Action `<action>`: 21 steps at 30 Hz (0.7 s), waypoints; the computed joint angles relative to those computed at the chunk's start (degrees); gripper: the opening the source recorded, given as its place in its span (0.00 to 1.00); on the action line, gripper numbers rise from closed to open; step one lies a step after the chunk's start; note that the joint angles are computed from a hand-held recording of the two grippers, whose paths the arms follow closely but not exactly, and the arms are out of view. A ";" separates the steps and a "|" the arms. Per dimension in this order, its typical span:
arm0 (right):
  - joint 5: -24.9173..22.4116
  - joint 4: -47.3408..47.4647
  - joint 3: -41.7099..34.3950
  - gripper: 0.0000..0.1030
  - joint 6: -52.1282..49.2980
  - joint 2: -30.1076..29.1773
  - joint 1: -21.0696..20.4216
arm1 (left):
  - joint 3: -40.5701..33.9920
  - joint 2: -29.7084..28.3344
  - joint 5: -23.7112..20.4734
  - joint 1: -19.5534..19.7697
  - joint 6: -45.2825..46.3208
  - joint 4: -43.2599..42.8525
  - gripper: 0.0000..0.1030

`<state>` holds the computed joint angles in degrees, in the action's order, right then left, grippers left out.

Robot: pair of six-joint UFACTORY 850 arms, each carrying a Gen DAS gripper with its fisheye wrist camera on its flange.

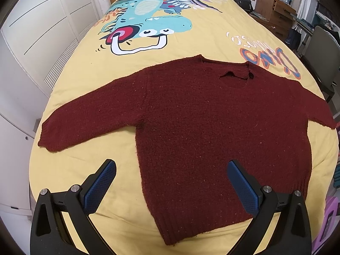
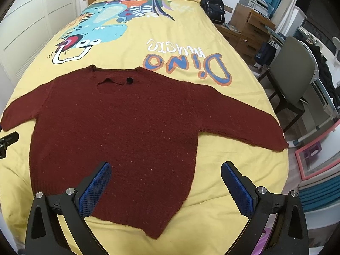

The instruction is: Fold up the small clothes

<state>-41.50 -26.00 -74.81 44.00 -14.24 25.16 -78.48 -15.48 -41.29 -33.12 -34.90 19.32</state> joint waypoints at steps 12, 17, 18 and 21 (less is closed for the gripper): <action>0.00 -0.15 0.47 1.00 0.12 0.16 -0.15 | 0.10 -0.02 -0.21 0.18 0.48 -0.17 0.99; -0.13 0.04 0.56 1.00 -0.21 0.22 -0.26 | 0.22 -0.02 -0.19 0.07 0.36 -0.03 0.99; -0.15 0.02 0.57 1.00 -0.26 0.20 -0.28 | 0.23 -0.01 -0.16 0.07 0.14 0.02 0.99; -0.13 0.13 0.65 1.00 -0.38 0.22 -0.36 | 0.24 -0.07 -0.26 -0.03 -0.11 0.28 0.99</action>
